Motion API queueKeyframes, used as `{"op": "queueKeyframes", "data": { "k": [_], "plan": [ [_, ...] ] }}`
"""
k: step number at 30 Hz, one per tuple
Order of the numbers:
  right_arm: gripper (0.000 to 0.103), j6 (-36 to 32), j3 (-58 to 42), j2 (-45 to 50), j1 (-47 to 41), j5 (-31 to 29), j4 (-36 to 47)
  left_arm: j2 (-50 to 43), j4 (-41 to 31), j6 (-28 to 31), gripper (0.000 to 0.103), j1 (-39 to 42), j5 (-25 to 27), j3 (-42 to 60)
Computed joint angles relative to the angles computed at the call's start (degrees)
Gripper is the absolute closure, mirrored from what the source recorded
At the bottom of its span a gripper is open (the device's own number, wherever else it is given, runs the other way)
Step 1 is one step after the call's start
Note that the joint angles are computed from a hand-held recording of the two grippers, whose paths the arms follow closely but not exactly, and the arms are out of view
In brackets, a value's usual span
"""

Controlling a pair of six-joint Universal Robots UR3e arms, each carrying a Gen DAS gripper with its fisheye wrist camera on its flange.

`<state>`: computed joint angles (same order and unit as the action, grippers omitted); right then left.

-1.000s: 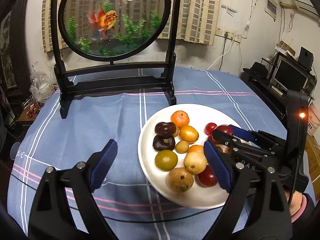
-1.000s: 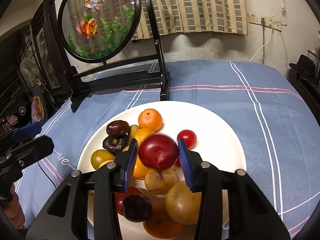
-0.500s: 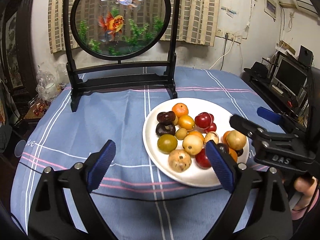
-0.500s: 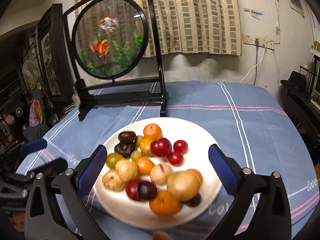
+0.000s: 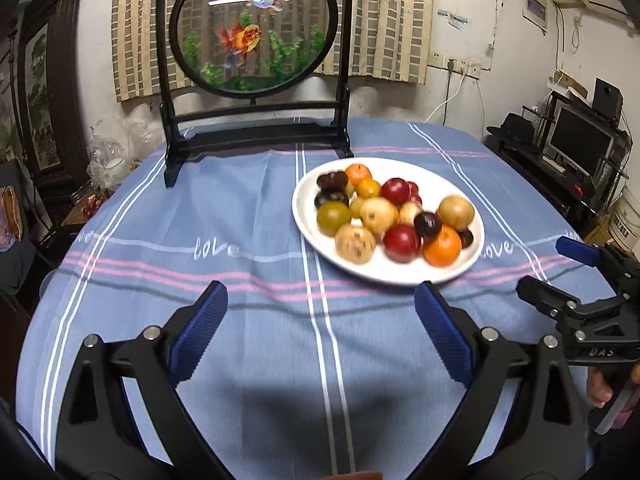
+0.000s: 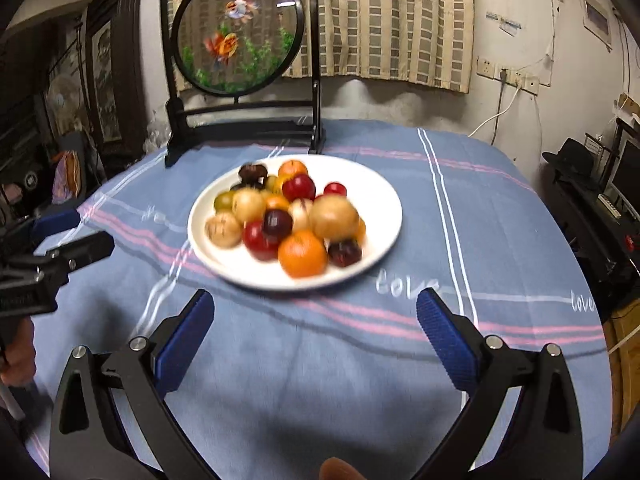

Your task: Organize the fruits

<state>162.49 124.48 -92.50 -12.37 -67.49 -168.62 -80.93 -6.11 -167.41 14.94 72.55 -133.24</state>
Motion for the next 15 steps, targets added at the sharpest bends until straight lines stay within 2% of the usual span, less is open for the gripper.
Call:
{"op": "queueKeyframes", "data": {
  "k": [3,7,10,15],
  "plan": [
    [0.002,-2.28,5.72,-4.39,-2.28,1.78,-0.58,1.83,1.95,0.68,0.007,0.57,0.0,-4.16],
    [0.002,-5.36,12.85,-10.34,-5.11,2.9,-2.35,2.93,5.24,1.19,0.007,-1.02,2.45,-8.42],
    [0.001,-8.13,16.87,-15.91,-10.12,7.9,1.22,3.22,6.28,1.8,0.007,-1.98,3.19,-10.2],
    [0.001,-10.4,19.97,-21.33,-14.89,12.74,5.08,3.14,9.86,3.15,0.007,-3.28,4.1,-12.78]
  ]
}}
